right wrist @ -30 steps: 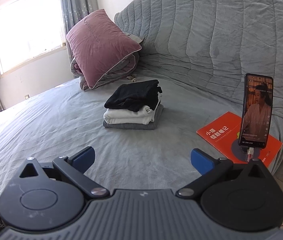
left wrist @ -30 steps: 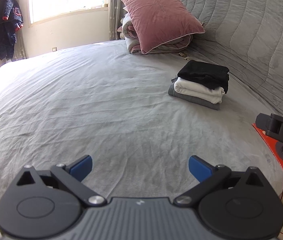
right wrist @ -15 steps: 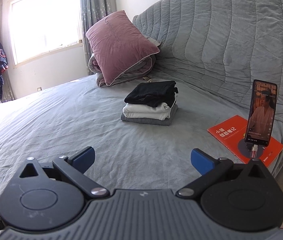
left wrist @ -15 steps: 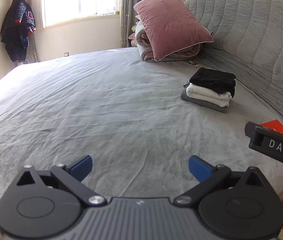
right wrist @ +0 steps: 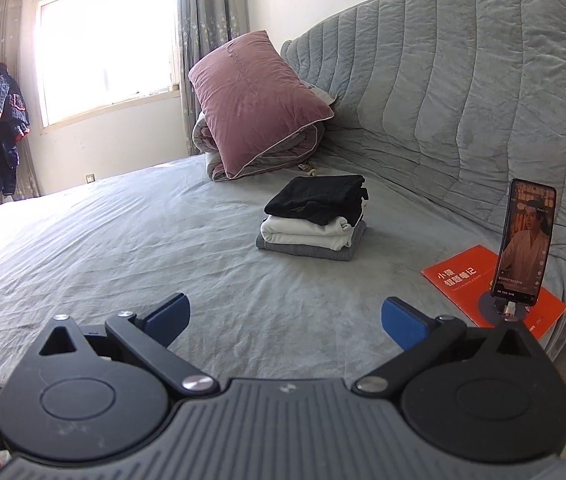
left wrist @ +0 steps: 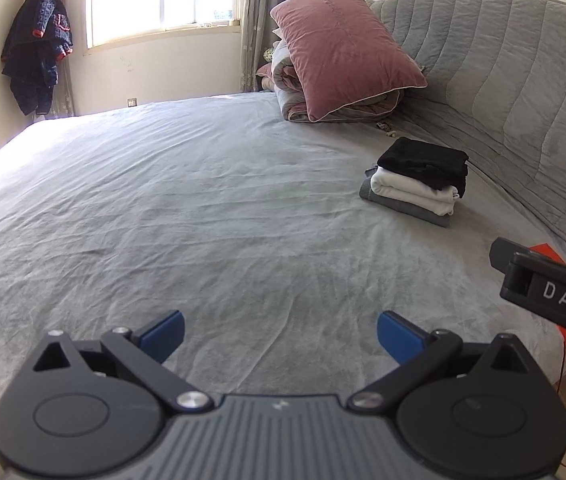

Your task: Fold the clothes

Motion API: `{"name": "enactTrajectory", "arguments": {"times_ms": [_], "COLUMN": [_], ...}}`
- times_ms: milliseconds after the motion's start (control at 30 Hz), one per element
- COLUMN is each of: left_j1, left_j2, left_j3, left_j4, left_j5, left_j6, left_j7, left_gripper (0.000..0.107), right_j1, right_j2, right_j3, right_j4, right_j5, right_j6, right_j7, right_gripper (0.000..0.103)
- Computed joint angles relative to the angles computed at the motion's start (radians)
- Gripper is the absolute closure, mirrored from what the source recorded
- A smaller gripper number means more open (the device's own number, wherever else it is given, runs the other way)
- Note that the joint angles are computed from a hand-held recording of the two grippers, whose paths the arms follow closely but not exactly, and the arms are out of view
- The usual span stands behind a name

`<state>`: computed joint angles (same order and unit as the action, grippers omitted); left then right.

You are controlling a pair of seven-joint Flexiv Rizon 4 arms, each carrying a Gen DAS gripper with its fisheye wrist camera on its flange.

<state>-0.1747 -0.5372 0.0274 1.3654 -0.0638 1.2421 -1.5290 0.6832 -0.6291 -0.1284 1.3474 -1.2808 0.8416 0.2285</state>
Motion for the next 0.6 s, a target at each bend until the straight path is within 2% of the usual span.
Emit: {"name": "enactTrajectory", "arguments": {"times_ms": [600], "left_j1": [-0.013], "left_j2": [0.009], "left_j3": [0.013], "left_j4": [-0.004], "left_j5": [0.024], "left_j6": [-0.02], "left_j7": [-0.019], "left_gripper": [0.004], "right_j1": [0.001], "right_j2": [0.006], "right_j3": [0.006], "right_j4": [0.007], "right_j5": [-0.013], "right_j6": [-0.011], "right_j7": [0.01], "right_gripper": [0.0]}}
